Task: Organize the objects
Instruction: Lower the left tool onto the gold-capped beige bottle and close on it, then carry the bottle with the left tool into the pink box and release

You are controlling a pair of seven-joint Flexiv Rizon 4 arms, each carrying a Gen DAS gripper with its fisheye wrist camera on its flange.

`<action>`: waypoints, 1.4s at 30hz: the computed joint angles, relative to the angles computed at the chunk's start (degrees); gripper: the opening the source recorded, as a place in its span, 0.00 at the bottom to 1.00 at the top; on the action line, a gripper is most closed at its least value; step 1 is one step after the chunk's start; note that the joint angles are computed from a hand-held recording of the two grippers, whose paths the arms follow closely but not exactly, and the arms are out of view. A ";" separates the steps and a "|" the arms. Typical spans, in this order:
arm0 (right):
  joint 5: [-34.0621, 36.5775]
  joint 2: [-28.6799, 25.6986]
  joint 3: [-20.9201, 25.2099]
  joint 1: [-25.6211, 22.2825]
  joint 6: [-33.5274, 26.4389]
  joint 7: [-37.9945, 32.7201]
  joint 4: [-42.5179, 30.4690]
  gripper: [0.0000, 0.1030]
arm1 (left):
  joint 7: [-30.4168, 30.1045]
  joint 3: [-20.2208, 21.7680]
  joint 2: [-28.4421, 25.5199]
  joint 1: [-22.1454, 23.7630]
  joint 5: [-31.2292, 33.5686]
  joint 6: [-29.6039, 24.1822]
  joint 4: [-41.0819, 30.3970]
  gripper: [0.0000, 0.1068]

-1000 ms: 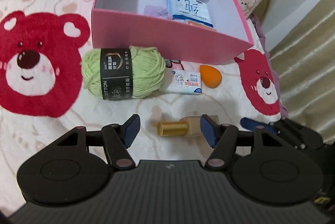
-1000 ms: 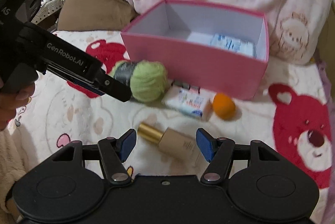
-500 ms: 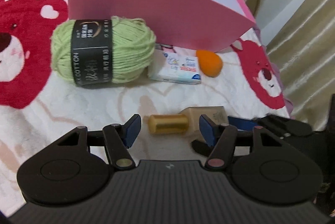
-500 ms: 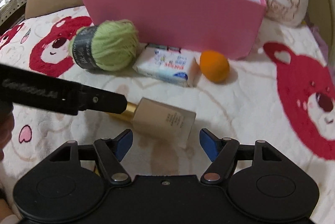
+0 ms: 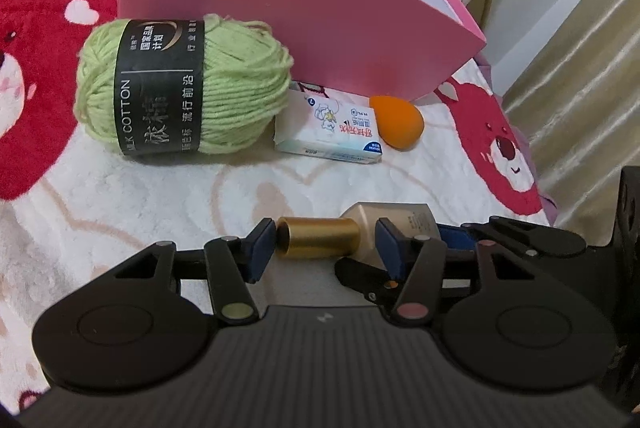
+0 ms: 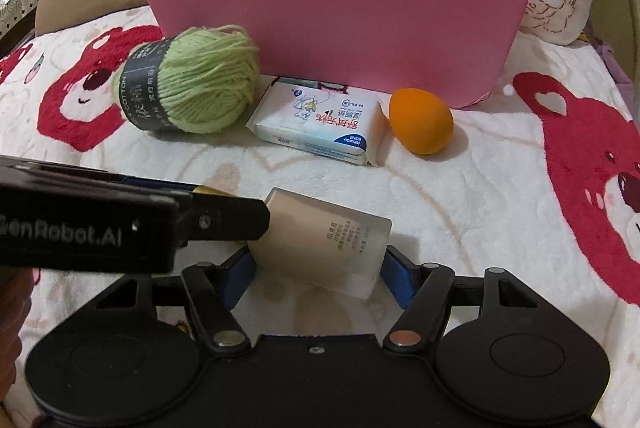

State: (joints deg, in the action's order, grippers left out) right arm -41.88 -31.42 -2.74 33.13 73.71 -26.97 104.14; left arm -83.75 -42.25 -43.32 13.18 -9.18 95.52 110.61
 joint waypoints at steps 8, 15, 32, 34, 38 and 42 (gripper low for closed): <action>-2.28 -0.11 -1.61 0.69 1.25 1.90 0.58 0.70 | 1.07 -0.60 -0.05 0.56 -0.56 -1.90 -0.53 0.50; -3.88 0.45 -2.66 1.04 2.04 3.54 1.78 0.70 | 3.56 -1.36 -0.14 0.74 -1.84 -2.93 -0.49 0.52; -27.44 6.21 -6.73 1.41 3.94 21.04 5.91 0.69 | 6.05 -6.65 5.48 5.46 -1.22 -2.38 3.81 0.51; -32.15 7.33 -6.97 0.94 4.12 25.24 6.07 0.69 | 6.01 -7.19 6.95 5.92 -1.11 -2.05 4.32 0.51; -38.21 9.10 -5.69 -0.42 2.39 29.80 5.58 0.69 | 6.32 -8.22 9.95 6.99 -1.42 -3.14 4.36 0.51; -40.34 9.71 -3.47 -2.78 1.62 30.77 4.00 0.68 | 8.28 -6.21 13.79 5.38 -3.37 -5.59 2.58 0.51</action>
